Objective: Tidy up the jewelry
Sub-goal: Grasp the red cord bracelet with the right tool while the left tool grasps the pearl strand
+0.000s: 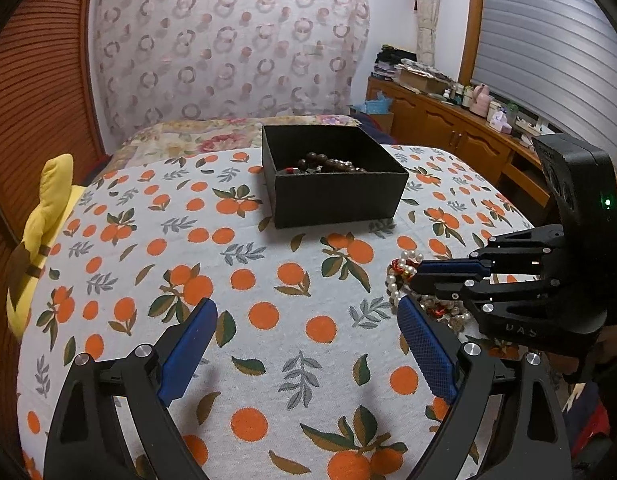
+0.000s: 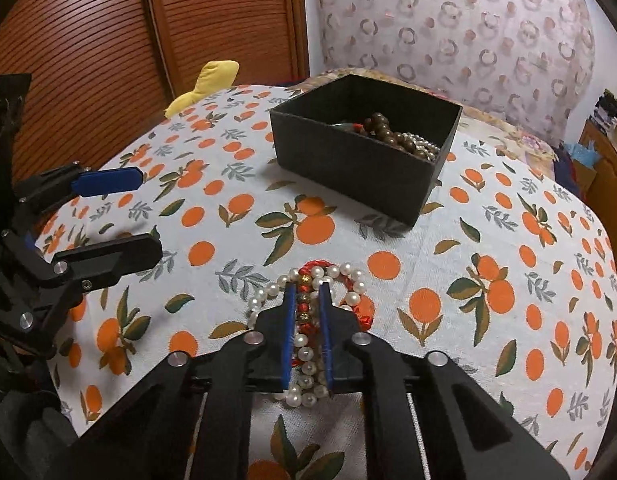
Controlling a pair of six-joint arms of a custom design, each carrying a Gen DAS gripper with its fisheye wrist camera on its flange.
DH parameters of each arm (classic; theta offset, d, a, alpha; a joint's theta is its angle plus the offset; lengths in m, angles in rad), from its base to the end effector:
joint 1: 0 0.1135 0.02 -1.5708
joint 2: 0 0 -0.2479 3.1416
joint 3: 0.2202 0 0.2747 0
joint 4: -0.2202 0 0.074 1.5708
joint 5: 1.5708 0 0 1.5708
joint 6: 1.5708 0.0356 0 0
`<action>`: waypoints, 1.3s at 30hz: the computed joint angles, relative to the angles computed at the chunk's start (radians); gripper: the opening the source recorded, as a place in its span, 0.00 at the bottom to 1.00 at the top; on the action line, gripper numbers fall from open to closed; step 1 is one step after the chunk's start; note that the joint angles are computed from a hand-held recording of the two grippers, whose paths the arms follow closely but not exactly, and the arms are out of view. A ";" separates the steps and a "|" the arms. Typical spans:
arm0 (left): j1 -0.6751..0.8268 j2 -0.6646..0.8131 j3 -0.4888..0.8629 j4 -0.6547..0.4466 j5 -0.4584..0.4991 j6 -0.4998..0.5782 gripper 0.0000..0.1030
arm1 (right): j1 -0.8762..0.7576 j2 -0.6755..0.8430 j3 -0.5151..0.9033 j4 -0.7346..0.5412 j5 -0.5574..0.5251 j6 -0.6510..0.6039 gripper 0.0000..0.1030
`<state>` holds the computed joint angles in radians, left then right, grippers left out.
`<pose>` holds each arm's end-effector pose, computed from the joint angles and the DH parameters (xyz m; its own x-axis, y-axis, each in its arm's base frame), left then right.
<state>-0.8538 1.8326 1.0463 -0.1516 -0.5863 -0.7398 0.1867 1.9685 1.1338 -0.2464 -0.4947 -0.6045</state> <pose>0.2628 -0.2715 0.1220 -0.6697 -0.0864 -0.7376 -0.0522 0.9962 -0.0692 0.3801 0.0890 0.0907 -0.4959 -0.6027 -0.6251 -0.8078 0.5844 0.0774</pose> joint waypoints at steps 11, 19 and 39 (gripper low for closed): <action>0.005 0.030 0.037 0.007 0.035 0.022 0.85 | -0.103 -0.131 -0.043 0.023 -0.132 0.009 0.07; 0.042 0.128 0.150 0.029 0.164 0.087 0.75 | -0.187 -0.212 -0.044 0.029 -0.193 0.026 0.07; 0.093 0.332 0.433 -0.142 0.249 0.205 0.06 | -0.216 -0.193 -0.061 0.046 -0.207 0.019 0.07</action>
<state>-0.7612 2.1643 1.4793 -0.2935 -0.3373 -0.5349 -0.0297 1.7754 1.0725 -0.2008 -0.7017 -0.5859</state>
